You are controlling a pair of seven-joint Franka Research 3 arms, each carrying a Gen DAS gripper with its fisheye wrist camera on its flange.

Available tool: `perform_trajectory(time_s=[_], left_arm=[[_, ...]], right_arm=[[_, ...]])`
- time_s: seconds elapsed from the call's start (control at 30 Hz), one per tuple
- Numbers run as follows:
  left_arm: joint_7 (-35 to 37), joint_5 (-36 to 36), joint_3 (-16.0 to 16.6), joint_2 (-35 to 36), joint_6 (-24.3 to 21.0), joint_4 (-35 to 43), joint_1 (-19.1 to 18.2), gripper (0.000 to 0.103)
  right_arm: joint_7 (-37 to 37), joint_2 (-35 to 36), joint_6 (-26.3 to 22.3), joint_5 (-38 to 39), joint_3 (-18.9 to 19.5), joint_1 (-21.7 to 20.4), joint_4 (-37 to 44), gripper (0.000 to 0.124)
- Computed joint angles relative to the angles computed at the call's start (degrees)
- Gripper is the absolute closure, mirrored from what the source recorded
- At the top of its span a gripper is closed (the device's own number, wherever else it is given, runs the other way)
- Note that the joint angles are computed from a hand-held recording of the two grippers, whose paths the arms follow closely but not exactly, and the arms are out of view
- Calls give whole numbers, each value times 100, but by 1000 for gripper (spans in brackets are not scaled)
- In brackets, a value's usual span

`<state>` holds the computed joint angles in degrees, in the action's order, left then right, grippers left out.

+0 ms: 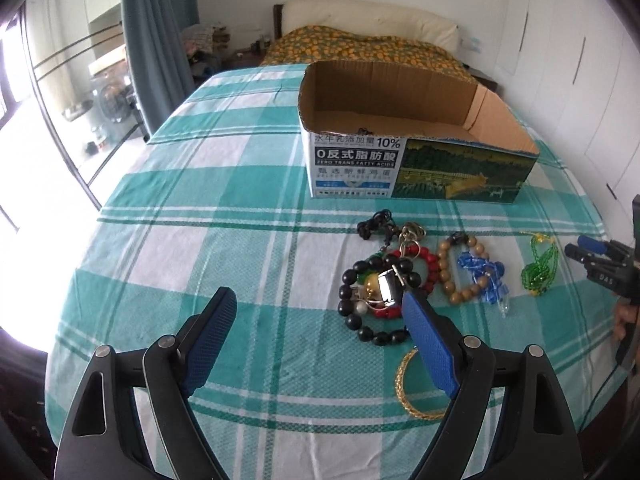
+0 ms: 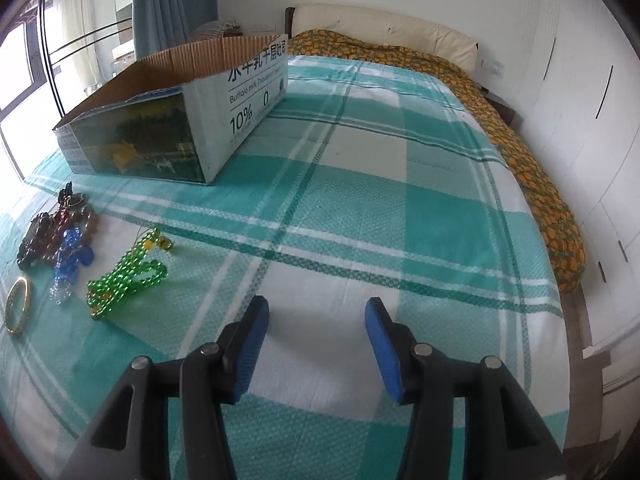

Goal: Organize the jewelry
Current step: 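Withdraw both tools from the box back over the remaining jewelry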

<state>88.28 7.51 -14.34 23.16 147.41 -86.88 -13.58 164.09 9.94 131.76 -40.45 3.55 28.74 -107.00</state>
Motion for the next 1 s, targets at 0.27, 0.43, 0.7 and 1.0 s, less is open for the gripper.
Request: perform_trajectory(time_s=[0.27,0.43,0.7,1.0], left_arm=[[-929,724,300,285,-520,658,-526,17],[-1684,1300,506,461,-936,1198,-838,13],[-3196,2144,997,1424,-2552,3192,-1392,12],[-4215,2683,1434,1956,-3555,3960,-1667,12]], right_arm=[[-21,274,151,22,-162,-47,237,36],[-47,271,150,42,-191,-30,238,36],[-57,277,155,48,-205,-23,243,36],[-61,281,150,56,-207,-20,249,36]])
